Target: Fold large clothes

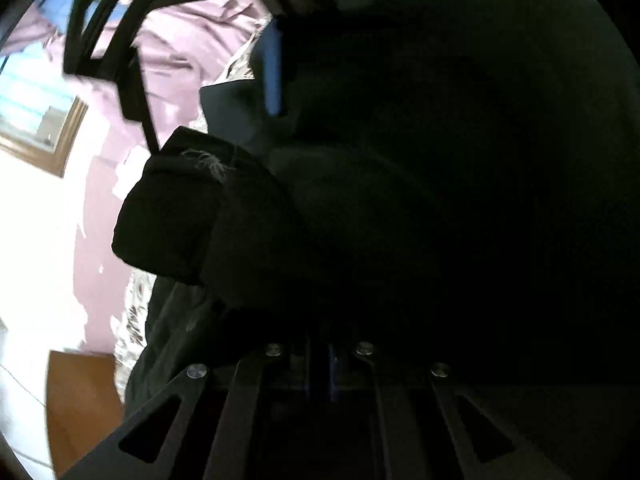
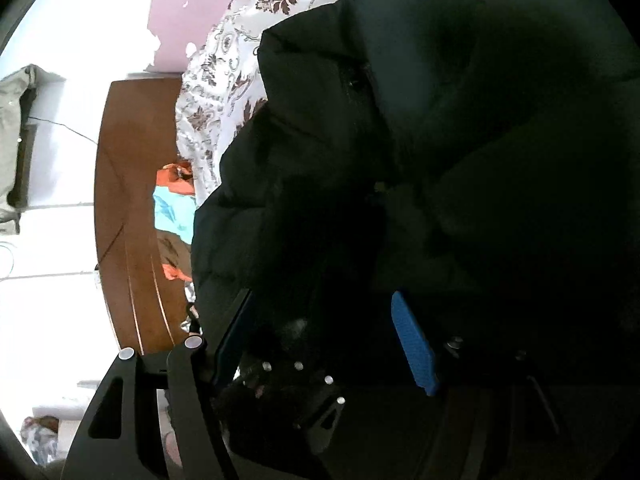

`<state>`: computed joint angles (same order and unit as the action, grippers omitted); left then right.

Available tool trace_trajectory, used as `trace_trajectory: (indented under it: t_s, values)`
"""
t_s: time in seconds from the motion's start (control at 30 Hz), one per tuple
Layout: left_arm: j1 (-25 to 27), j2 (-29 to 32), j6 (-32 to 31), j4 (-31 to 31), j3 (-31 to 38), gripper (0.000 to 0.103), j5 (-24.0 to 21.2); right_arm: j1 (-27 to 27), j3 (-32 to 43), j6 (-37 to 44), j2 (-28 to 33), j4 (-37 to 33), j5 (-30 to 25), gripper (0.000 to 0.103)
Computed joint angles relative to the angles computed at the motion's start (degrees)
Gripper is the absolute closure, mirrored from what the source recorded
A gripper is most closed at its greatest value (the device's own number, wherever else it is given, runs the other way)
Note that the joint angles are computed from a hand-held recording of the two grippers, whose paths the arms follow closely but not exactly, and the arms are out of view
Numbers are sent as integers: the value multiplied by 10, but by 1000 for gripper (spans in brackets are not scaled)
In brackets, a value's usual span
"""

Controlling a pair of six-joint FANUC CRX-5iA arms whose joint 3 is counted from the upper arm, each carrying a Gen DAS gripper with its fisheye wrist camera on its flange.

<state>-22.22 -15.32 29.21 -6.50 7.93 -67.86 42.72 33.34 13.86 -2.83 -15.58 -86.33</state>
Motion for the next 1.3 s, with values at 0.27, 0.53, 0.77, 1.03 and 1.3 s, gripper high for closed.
trace_trajectory:
  t_s: [0.27, 0.53, 0.77, 1.03, 1.3]
  values:
    - [-60, -29, 17, -98, -31, 96, 22, 20, 22, -51, 3, 10, -36, 39]
    - [-31, -6, 89, -54, 28, 90, -56, 51, 103, 24, 62, 11, -160, 96]
    - [142, 51, 190, 201, 136, 84, -232, 80, 116, 52, 38, 104, -205, 96]
    - [269, 122, 314, 279, 206, 65, -265, 69, 48, 11, -40, 139, -228, 96]
    - [292, 229, 387, 252, 288, 63, -287, 94, -27, -49, -89, 171, -149, 96]
